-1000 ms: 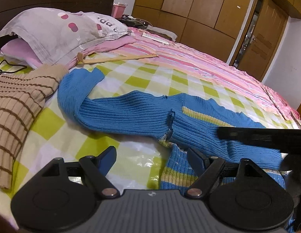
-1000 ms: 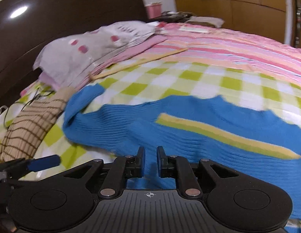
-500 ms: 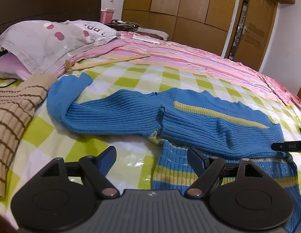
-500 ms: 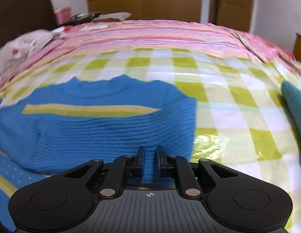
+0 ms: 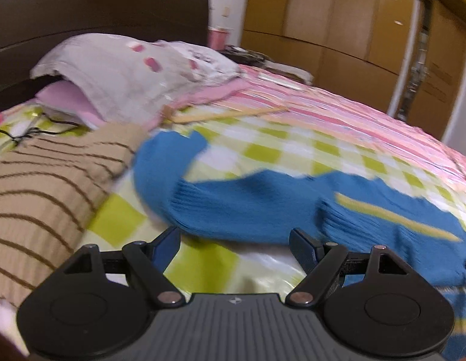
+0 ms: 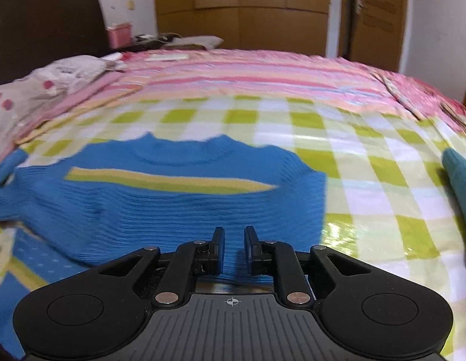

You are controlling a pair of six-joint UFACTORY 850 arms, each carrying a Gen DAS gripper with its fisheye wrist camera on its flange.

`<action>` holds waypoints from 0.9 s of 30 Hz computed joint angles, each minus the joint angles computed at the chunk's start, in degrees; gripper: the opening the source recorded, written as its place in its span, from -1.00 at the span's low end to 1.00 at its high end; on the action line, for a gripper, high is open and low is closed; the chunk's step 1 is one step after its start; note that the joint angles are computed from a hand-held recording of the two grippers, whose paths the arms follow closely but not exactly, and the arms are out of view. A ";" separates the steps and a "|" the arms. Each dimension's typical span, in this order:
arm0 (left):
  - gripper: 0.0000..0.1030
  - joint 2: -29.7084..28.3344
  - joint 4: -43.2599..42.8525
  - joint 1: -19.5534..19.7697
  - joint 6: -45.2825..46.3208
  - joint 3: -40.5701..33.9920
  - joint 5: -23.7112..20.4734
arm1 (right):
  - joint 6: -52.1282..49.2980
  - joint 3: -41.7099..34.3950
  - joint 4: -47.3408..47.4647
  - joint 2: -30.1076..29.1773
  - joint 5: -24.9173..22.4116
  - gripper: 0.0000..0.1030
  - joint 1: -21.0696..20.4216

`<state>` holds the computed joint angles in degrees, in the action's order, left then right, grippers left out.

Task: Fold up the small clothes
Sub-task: 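Grasp the other sleeve cuff with the right gripper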

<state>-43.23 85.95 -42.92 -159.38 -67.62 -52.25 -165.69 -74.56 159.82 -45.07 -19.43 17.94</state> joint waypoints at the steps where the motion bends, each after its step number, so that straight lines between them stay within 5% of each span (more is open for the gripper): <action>1: 0.63 -0.28 -1.80 0.31 2.10 -0.57 -1.09 | 2.55 0.26 -2.82 0.29 -0.46 -0.69 0.17; 4: 0.63 -1.75 -6.44 1.48 7.21 -2.67 -3.69 | 10.96 0.00 -11.16 0.45 -1.16 -0.69 0.62; 8: 0.55 -2.64 -10.07 3.85 7.48 -3.87 -1.75 | 24.02 -1.88 -24.14 -0.09 -1.58 -0.69 1.88; 13: 0.09 -3.57 -12.33 4.63 7.81 -4.29 -2.01 | 43.44 -8.51 -45.22 -2.58 -3.56 -0.68 5.29; 16: -0.14 -3.05 -12.14 5.03 6.22 -2.65 -0.86 | 58.45 -15.15 -60.23 -5.84 -6.28 -0.68 7.84; 22: -0.24 -0.59 -6.98 5.90 -1.87 2.06 3.48 | 85.27 -32.80 -83.69 -15.73 -11.42 -0.64 13.47; 27: -0.29 0.21 -4.49 6.15 -4.53 3.50 5.42 | 105.80 -51.27 -96.76 -26.66 -16.98 -0.41 16.34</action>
<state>-43.02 81.46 -36.77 -163.91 -64.12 -46.83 -59.89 -125.83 63.05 -71.73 -36.41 34.29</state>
